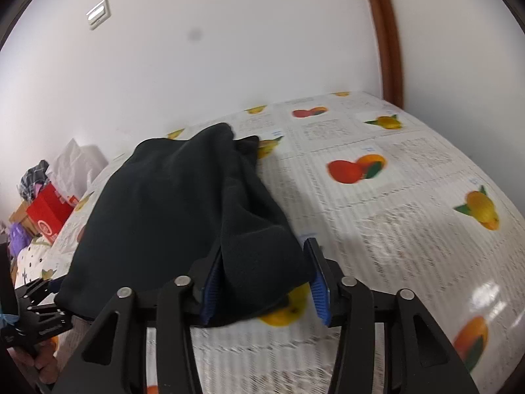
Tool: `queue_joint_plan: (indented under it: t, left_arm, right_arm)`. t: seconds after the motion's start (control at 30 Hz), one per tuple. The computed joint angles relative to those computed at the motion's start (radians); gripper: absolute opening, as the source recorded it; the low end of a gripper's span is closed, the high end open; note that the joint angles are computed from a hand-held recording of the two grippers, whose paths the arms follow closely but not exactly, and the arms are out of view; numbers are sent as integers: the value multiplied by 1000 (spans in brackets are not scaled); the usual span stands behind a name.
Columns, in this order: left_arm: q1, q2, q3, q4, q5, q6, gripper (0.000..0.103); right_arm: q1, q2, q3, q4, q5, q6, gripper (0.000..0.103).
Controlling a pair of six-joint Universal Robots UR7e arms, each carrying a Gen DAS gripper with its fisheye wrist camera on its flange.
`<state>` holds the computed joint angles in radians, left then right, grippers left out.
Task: Fold small clothes
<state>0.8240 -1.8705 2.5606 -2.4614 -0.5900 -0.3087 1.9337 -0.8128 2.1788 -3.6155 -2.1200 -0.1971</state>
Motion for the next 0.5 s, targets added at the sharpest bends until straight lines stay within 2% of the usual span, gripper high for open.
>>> queue_joint_plan:
  t: [0.03,0.1,0.13,0.17,0.27,0.4,0.5]
  left_arm:
    - [-8,-15,4,16,-1,-9,58]
    - [-15,-30,17,-2,-17,9,47]
    - [-10,-33,21,-24,-44,32,34]
    - [-10,-38,25,-36,-67,42,23]
    - [-33,-30,28,-9,-29,18,20]
    - [-10,-35,4,21,-9,-1,19]
    - [5,-61,-8,69,13,-31,18]
  right_arm:
    - [-5,-8,8,7,7,5,47]
    - [-17,-11,15,12,27,14,43]
    - [-24,-9,16,12,46,15,31]
    - [-31,-7,15,17,77,17,26]
    - [-16,26,-13,4,49,14,20]
    - [-20,34,-63,79,81,59,19]
    - [-6,62,-101,118,90,57,19]
